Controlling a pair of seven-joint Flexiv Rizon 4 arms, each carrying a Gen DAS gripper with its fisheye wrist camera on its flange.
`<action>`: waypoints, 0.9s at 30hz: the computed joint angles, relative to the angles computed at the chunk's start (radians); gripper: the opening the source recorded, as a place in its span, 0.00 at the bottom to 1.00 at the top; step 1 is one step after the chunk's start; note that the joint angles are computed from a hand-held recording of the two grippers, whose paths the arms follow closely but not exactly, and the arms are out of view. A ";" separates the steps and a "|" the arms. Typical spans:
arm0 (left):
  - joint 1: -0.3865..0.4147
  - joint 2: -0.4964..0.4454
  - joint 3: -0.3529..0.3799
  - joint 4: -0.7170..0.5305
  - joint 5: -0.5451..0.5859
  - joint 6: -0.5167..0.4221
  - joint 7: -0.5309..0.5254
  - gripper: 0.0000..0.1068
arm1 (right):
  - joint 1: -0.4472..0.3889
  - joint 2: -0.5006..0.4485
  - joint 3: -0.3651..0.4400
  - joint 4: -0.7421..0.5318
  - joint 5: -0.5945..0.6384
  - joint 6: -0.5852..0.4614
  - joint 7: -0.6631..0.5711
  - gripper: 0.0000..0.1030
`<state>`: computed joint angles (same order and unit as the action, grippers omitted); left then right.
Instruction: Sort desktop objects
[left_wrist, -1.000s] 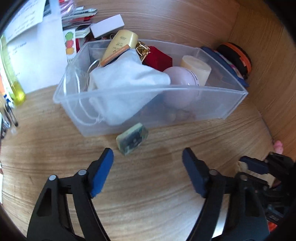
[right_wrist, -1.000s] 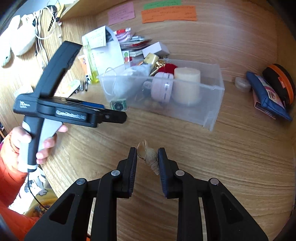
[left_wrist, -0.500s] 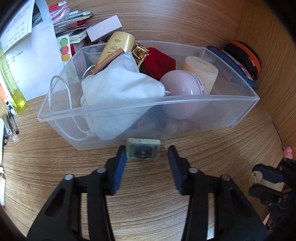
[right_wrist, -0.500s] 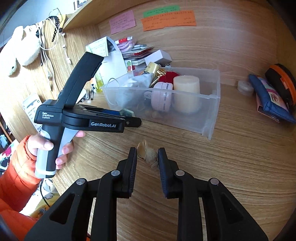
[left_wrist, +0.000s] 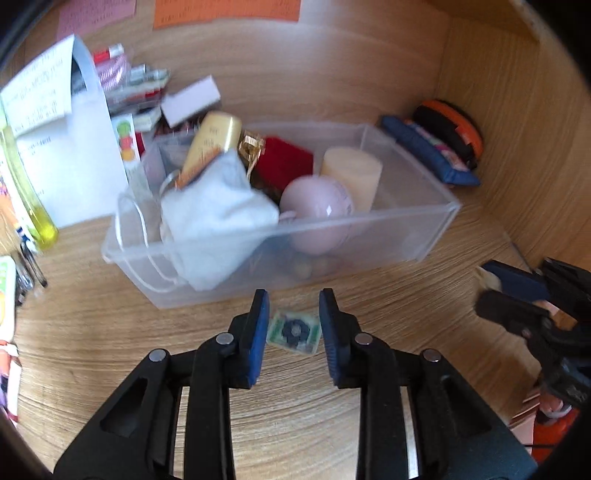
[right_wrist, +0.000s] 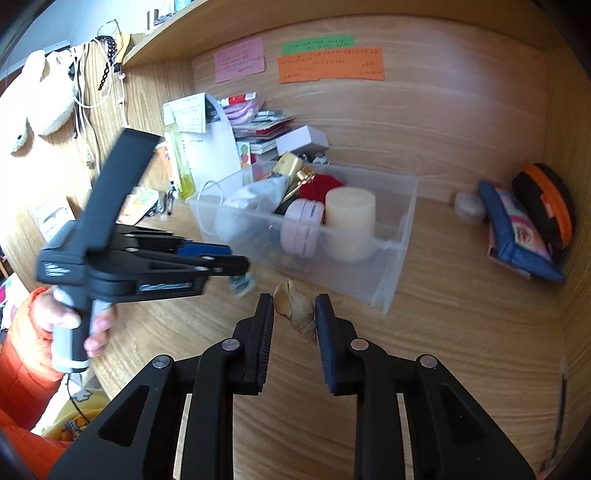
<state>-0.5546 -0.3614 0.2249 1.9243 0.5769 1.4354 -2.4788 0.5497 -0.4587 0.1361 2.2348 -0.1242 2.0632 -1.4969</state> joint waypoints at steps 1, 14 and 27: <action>-0.008 0.009 0.008 -0.001 0.011 -0.003 -0.005 0.25 | 0.007 0.003 -0.007 -0.004 0.006 -0.003 -0.002 0.20; 0.074 -0.047 -0.079 0.010 -0.104 -0.012 0.145 0.42 | 0.138 0.022 -0.130 -0.079 0.127 -0.061 -0.087 0.20; -0.026 -0.107 -0.003 -0.034 -0.152 -0.024 0.248 0.44 | 0.134 -0.025 -0.162 -0.215 0.096 -0.128 -0.075 0.20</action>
